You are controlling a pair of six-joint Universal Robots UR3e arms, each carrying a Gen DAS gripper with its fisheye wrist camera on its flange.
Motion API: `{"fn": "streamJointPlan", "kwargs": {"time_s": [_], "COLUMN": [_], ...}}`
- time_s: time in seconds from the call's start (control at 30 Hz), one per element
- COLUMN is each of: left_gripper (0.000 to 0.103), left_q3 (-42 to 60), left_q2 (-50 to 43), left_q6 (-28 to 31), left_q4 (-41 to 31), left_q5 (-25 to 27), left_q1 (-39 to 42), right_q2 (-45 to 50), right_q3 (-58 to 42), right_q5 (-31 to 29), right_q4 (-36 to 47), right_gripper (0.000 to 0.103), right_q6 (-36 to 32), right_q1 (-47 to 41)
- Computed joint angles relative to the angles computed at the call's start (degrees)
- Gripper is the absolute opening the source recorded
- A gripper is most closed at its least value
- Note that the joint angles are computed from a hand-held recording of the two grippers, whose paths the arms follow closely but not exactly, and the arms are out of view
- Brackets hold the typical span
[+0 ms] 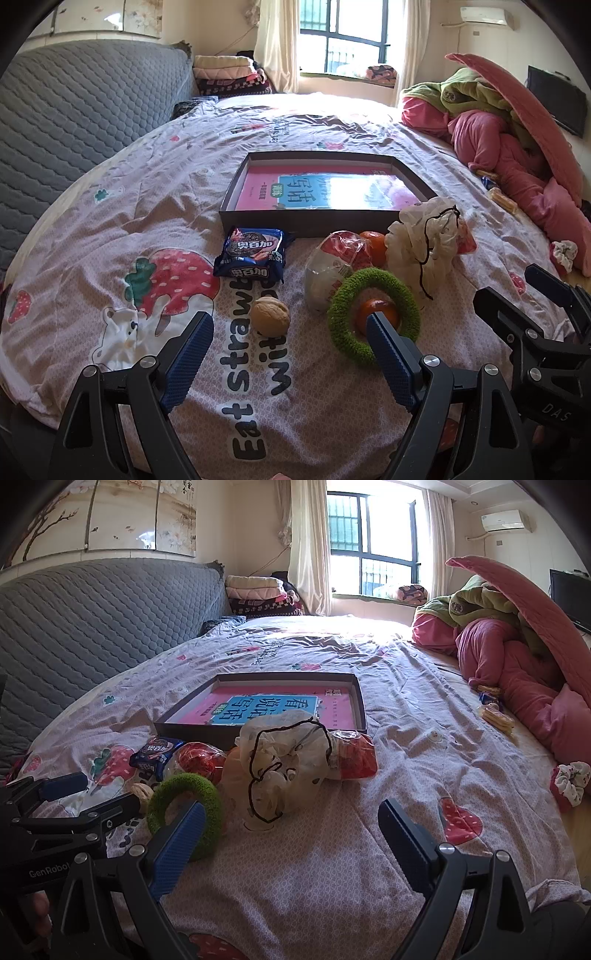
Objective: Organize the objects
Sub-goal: 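Move the left tool toward the walnut while the right tool approaches the white plastic bag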
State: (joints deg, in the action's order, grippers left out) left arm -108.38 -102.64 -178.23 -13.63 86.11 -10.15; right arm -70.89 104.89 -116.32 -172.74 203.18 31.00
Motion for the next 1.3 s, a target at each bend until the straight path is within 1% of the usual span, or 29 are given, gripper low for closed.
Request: {"fn": "streamJointPlan", "kwargs": {"time_s": [0.7, 1.3], "left_gripper": [0.085, 0.085], "left_q3": [0.0, 0.8], "left_q2": [0.0, -0.9], "left_q6": [0.4, 0.9], "left_q4": [-1.1, -4.0], "left_q5": [-0.8, -1.3], "left_q1": [0.4, 0.8], "right_q2": [0.3, 0.7], "right_q3": [0.1, -0.3], "right_q5": [0.7, 2.0], "right_q4": [-0.1, 2.4], "right_gripper": [0.095, 0.095], "right_q6": [0.1, 0.2], "right_q1": [-0.1, -0.6]}}
